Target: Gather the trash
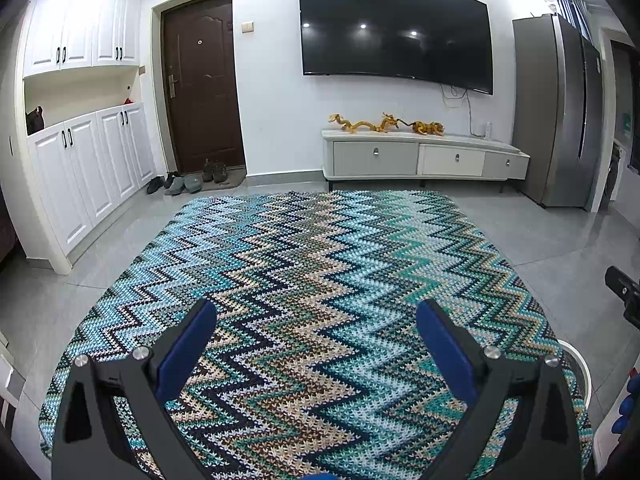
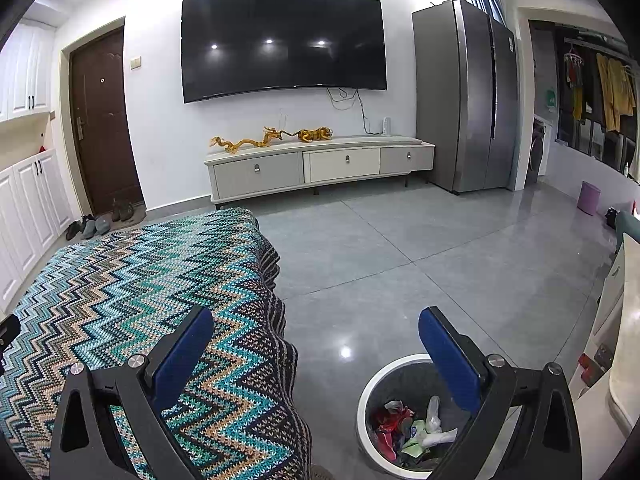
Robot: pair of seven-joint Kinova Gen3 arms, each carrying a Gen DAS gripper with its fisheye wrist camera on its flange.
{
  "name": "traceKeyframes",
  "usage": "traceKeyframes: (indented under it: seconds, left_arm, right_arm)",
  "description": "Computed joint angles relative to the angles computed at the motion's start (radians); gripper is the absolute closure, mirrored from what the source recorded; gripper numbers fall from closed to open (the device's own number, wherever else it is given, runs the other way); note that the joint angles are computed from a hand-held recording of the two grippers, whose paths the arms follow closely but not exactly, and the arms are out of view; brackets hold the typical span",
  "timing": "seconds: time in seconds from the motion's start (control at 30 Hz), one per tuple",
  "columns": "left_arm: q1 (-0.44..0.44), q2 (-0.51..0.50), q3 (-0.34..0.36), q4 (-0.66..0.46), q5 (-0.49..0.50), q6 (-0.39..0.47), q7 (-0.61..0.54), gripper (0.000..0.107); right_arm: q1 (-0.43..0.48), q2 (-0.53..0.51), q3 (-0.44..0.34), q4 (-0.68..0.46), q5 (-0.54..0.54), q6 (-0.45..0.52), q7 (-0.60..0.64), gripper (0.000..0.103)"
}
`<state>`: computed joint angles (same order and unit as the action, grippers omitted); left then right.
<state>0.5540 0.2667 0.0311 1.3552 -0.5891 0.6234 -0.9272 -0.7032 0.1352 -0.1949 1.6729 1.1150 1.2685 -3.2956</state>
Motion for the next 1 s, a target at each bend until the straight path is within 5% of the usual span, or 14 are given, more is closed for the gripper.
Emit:
traceKeyframes:
  seconds: [1.0]
  left_arm:
    - [-0.019, 0.007, 0.014, -0.012, 0.040, 0.000, -0.046, 0.007]
  right_arm:
    - [-0.013, 0.015, 0.005, -0.041, -0.011, 0.041, 0.040, 0.000]
